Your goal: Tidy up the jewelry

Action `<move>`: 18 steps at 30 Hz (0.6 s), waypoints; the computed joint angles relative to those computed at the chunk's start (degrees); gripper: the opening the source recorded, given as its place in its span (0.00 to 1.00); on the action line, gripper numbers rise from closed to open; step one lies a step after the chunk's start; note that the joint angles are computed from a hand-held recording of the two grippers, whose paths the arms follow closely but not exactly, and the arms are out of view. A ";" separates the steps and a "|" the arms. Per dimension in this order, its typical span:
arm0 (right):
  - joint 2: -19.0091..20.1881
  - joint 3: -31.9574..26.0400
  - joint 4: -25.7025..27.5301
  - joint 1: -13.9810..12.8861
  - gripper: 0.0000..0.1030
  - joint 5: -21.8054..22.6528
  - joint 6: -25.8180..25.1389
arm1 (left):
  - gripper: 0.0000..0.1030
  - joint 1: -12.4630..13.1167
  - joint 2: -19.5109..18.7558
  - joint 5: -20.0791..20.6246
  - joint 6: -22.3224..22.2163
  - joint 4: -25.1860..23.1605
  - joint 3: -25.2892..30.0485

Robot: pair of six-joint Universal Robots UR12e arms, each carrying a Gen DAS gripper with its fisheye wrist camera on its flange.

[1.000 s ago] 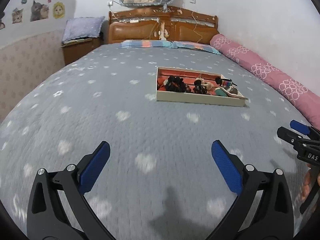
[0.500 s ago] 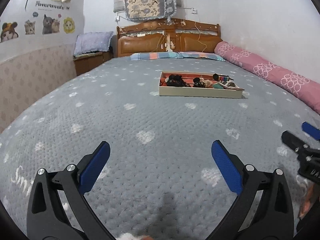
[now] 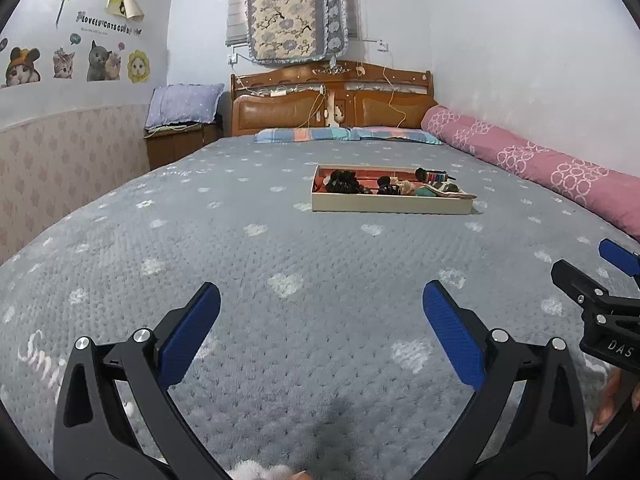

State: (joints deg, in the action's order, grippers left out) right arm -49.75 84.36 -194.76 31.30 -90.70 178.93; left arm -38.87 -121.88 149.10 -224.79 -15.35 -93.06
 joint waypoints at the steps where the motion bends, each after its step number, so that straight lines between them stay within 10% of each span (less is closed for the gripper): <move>1: 0.00 0.05 -0.18 -0.01 0.96 0.03 0.02 | 0.95 -0.12 -0.08 0.25 0.16 0.27 0.02; 18: -0.12 0.43 -0.50 -0.09 0.96 0.46 0.62 | 0.95 -0.39 -0.68 0.87 3.02 1.60 0.65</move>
State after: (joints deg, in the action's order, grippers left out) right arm -49.87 84.78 -195.26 31.21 -90.23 179.55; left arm -39.26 -122.56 149.97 -221.77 -13.75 -92.40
